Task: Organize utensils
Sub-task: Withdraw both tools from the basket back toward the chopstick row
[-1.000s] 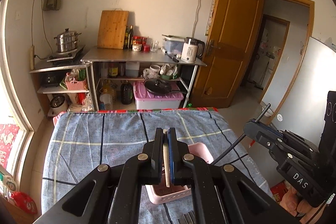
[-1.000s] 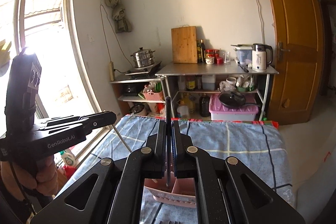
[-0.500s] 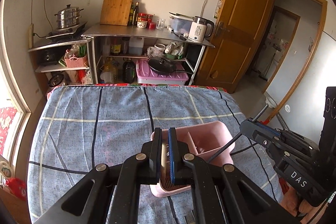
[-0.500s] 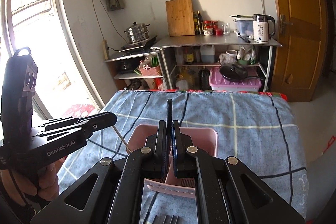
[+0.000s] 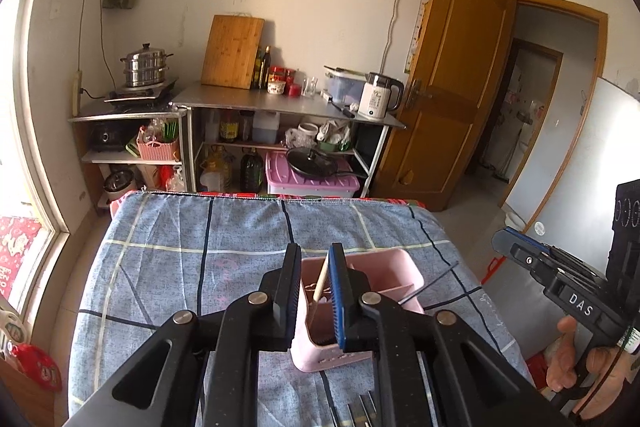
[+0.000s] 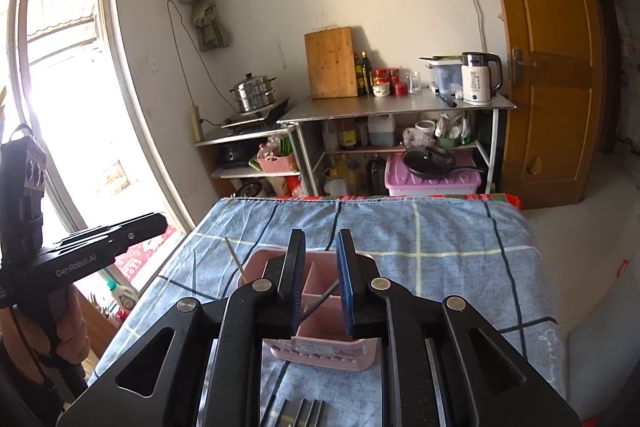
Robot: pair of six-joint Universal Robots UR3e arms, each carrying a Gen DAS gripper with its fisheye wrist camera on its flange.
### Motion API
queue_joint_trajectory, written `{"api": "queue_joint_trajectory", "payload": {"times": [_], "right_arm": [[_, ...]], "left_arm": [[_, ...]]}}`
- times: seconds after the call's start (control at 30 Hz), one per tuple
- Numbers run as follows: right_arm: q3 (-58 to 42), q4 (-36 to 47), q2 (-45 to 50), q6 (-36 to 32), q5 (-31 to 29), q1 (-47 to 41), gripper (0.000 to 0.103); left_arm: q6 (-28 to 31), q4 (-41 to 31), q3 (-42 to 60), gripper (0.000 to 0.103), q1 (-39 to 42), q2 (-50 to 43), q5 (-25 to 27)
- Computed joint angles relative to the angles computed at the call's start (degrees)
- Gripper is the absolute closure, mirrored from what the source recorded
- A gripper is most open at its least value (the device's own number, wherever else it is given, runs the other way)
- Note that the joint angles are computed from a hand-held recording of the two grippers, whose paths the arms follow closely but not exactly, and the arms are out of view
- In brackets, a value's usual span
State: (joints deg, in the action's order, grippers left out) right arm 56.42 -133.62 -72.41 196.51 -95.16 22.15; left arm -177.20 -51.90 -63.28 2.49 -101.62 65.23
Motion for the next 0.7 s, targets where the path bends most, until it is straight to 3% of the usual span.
{"api": "queue_joint_trajectory", "payload": {"times": [0.37, 0.7], "right_arm": [[18.4, -6.9, -13.5, 1.8, -6.2, 5.9, 0.087], [36.5, -10.5, -24.2, 5.6, -9.8, 11.1, 0.087]], "left_arm": [[2.6, 7.5, -29.3, 0.090, 4.7, 24.2, -5.1], [7.3, 4.9, -49.1, 0.090, 8.1, 42.0, -8.1]]}}
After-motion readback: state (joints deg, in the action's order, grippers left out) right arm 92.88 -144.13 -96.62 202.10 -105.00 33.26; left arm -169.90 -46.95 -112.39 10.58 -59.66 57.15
